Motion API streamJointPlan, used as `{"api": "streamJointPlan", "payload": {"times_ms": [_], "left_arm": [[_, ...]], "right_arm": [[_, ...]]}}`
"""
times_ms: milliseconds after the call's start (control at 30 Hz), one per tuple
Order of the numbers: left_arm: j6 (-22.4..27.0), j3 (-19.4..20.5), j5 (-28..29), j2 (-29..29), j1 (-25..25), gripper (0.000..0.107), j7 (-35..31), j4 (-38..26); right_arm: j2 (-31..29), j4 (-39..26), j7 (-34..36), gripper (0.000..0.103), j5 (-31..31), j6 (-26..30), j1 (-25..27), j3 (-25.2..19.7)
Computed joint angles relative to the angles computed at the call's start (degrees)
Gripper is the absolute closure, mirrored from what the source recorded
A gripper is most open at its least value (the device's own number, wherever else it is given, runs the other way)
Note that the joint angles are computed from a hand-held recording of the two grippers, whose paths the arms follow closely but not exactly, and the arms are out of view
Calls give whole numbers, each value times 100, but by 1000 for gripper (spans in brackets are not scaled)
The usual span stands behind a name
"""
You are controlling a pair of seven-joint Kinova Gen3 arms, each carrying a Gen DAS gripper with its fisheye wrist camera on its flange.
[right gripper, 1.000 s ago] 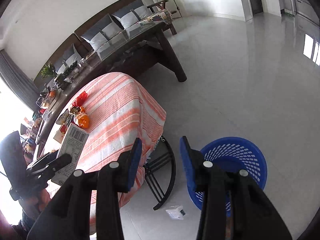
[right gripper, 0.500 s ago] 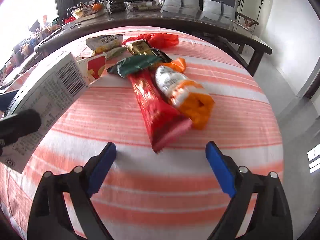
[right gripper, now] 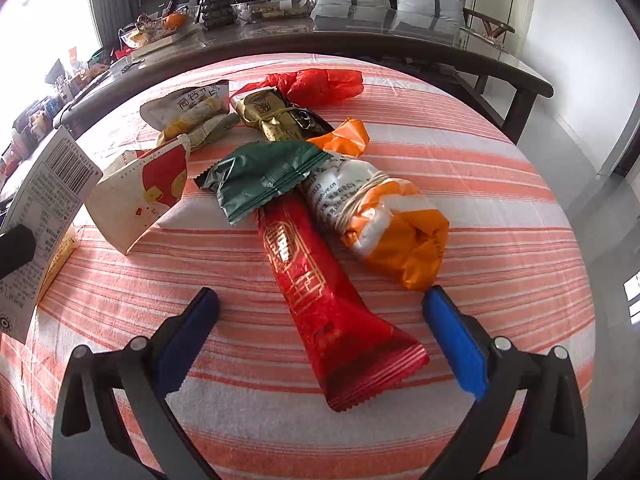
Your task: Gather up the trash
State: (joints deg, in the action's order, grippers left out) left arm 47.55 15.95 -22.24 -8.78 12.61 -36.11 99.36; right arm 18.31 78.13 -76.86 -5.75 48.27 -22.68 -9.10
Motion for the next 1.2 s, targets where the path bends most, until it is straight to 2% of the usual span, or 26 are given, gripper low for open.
{"api": "streamJointPlan", "payload": {"times_ms": [100,167,333,500,567,833,1000,1200], "left_arm": [[-69,126,-53,-117,-150,61,-44,31],[-134,36,-151,-178,-93,61,20,60],[-774,-312,425,-299,-263,61,-339,290],[-884,-183,480,-299,-442,61,-428,350],[-842,-148,501,-333,-475,61,-492,337],[-408,318,44,-629,-776,61,48,349],[-296,412,37,-832,-906,61,191,451],[-306,289,211,-957,-1016,61,186,565]], "right_arm": [[4,-4,-4,4,3,-1,-6,3],[-1,1,1,4,-1,0,-2,3],[-1,1,-5,4,3,-1,-7,5],[1,0,-9,4,5,-4,-9,5],[-4,5,-7,4,5,-5,-7,5],[-3,7,-12,4,8,-10,-9,6],[-6,8,-15,4,11,-8,-9,6],[-9,9,-19,4,13,-9,-10,7]]}}
